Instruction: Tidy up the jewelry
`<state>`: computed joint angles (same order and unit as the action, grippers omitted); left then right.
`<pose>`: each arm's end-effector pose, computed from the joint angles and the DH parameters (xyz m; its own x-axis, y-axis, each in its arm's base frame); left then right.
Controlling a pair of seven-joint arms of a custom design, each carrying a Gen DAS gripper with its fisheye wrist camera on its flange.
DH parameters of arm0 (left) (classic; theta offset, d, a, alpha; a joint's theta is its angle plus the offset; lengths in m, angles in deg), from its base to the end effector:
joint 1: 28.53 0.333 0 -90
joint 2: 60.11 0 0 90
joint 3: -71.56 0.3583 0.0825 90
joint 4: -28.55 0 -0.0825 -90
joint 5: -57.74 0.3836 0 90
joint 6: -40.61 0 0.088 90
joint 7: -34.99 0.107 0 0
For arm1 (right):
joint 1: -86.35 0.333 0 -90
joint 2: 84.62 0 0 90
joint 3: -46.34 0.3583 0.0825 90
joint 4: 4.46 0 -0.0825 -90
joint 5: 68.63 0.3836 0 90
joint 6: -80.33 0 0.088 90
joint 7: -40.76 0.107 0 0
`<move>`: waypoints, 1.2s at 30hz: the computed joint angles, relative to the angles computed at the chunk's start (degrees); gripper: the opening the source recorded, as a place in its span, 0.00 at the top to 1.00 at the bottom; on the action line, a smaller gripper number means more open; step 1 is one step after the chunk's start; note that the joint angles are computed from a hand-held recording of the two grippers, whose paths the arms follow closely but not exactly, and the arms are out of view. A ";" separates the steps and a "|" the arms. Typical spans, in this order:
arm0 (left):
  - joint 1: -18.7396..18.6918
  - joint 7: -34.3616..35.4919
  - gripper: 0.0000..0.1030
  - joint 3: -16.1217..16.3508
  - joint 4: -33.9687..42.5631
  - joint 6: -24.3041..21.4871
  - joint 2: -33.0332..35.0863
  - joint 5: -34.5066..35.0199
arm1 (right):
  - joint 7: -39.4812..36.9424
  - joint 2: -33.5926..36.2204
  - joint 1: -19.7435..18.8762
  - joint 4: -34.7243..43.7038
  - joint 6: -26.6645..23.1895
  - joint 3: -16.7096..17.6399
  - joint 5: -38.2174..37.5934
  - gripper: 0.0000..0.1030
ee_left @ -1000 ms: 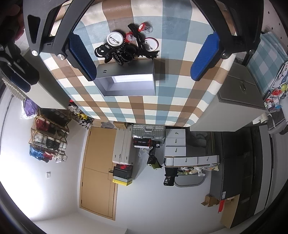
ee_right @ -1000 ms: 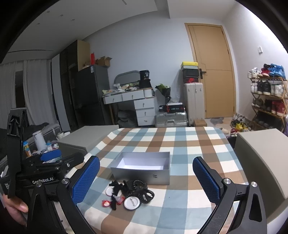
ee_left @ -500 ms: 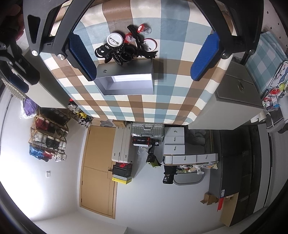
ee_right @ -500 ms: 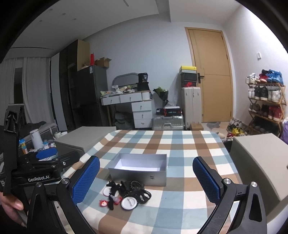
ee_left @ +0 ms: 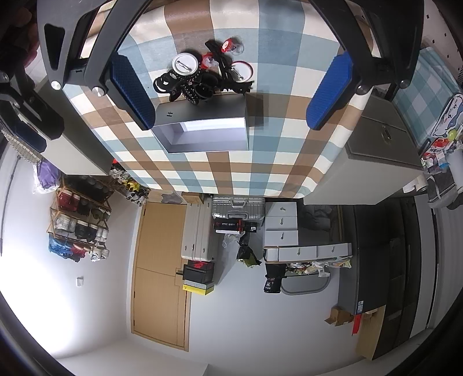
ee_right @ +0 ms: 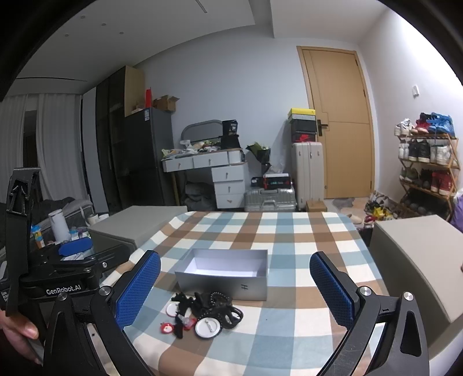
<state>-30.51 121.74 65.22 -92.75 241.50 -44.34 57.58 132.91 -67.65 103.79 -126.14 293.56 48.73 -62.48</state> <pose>0.6274 -0.0848 0.4634 -0.1134 -0.9901 0.0828 -0.4467 -0.0236 -0.8944 0.5935 0.1959 0.4740 0.2489 -0.9612 -0.1188 -0.2904 0.0430 -0.9559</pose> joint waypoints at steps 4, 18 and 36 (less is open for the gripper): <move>-0.42 0.18 0.01 0.36 -0.05 0.03 -0.03 -0.41 | 1.93 -0.08 -1.19 -0.21 -0.07 0.67 -2.04 0.00; 0.13 -0.15 0.01 -0.06 0.45 -1.07 0.40 0.25 | 3.01 0.79 -1.70 0.06 0.23 0.85 -3.94 0.00; -0.55 2.51 0.01 1.18 2.98 -2.36 4.06 -0.37 | 16.44 6.27 -10.89 4.57 -4.67 6.22 -21.60 0.00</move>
